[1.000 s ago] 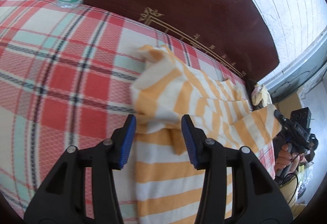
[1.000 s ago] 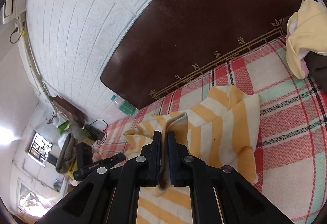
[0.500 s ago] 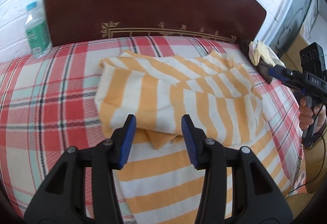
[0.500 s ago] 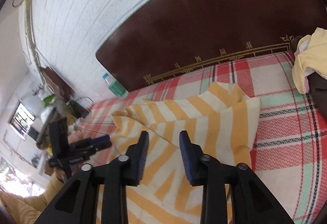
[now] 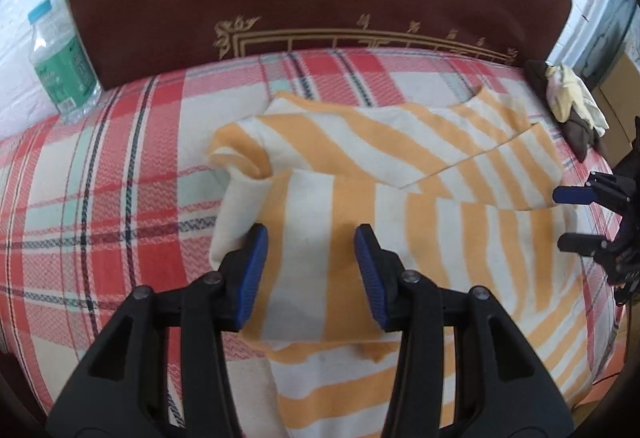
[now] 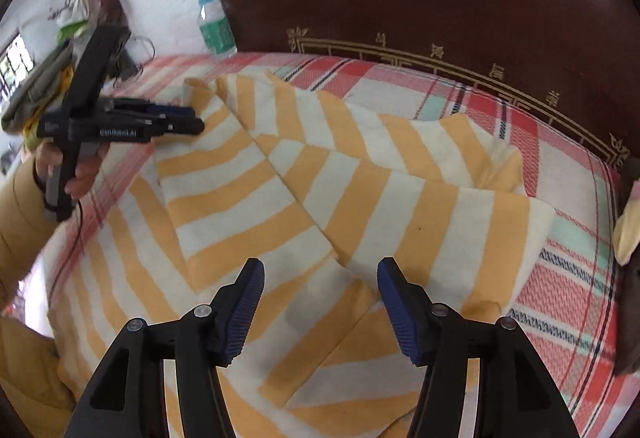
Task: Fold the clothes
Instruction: 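Press the folded side flat with the left gripper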
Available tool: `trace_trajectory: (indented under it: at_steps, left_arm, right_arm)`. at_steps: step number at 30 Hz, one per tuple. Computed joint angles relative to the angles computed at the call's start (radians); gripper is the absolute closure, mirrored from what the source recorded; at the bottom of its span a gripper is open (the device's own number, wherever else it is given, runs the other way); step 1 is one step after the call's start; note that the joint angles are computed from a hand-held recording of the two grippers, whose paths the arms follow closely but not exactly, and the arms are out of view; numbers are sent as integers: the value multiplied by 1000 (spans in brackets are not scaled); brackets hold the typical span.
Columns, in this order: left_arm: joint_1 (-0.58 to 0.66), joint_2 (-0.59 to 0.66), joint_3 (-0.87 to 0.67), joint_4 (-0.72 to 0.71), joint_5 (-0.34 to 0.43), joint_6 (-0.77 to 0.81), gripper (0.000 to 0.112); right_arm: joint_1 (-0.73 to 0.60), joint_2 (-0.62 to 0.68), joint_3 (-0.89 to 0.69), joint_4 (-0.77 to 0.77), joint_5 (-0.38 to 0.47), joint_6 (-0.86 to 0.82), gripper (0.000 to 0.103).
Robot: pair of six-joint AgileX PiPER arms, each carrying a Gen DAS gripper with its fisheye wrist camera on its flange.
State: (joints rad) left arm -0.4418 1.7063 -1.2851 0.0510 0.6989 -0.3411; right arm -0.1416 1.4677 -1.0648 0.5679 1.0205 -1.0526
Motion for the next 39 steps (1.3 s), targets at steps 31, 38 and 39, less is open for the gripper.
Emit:
trace_trajectory:
  at_steps: [31,38,39]
  left_arm:
    - [-73,-210,248,161,-107,-190,64]
    - [-55,-275,306,103,-123,-218,64]
    - [-53,-301,327,97,-126,-225,64]
  right_arm:
    - [-92,-39,77,139,-158,-32,56]
    - [-41,-48,130,41,-266,49,57]
    - [-67,-64,134,83,-243,26,56]
